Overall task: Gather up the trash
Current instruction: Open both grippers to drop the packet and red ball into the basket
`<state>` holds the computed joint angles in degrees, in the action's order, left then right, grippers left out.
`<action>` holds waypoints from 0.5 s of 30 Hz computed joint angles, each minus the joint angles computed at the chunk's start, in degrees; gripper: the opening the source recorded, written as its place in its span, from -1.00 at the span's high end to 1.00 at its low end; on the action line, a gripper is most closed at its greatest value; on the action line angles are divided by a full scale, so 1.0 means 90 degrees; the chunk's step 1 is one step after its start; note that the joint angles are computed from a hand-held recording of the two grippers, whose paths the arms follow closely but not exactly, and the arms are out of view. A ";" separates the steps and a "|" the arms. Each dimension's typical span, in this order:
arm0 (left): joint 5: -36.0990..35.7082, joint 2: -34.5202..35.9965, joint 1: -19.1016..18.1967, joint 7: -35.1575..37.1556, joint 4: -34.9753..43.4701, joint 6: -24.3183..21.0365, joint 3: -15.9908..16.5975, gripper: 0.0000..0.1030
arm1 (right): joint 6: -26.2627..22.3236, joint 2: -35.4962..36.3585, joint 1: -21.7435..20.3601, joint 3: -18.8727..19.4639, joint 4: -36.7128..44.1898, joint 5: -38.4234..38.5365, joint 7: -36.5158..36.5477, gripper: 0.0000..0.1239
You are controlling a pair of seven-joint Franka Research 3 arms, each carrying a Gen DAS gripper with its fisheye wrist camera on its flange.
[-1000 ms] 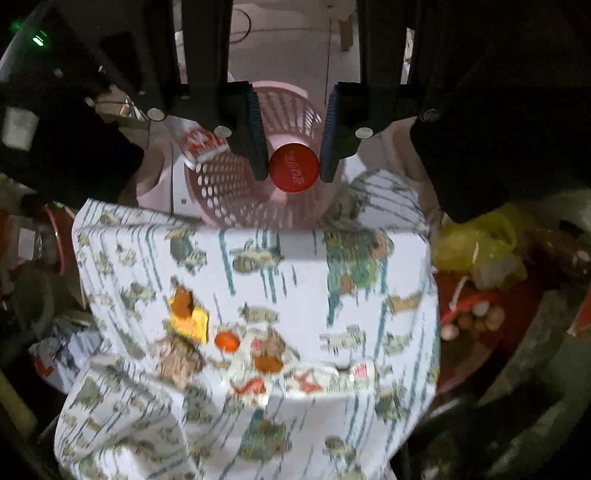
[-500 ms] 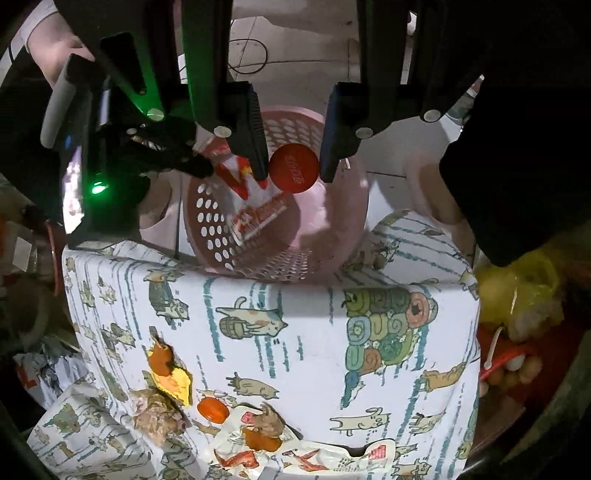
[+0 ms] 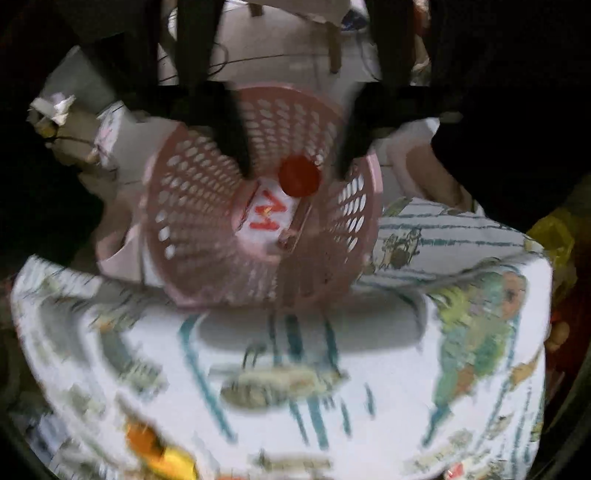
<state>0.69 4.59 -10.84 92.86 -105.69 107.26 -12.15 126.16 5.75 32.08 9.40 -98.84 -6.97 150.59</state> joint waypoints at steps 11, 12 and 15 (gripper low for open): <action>-0.0290 -0.0849 0.0026 0.0164 -0.0194 0.1016 0.0081 -0.42 | -0.0359 -0.0253 0.0105 -0.0004 0.0236 -0.1324 0.0446 0.47; -0.0335 -0.0962 0.0035 0.0181 -0.0212 0.1127 0.0114 -0.42 | -0.0463 -0.0273 0.0108 0.0013 0.0290 -0.1548 0.0505 0.47; -0.0334 -0.1127 0.0029 0.0147 -0.0048 0.1337 0.0160 -0.42 | -0.0502 -0.0373 0.0070 0.0053 0.0285 -0.1855 0.0616 0.47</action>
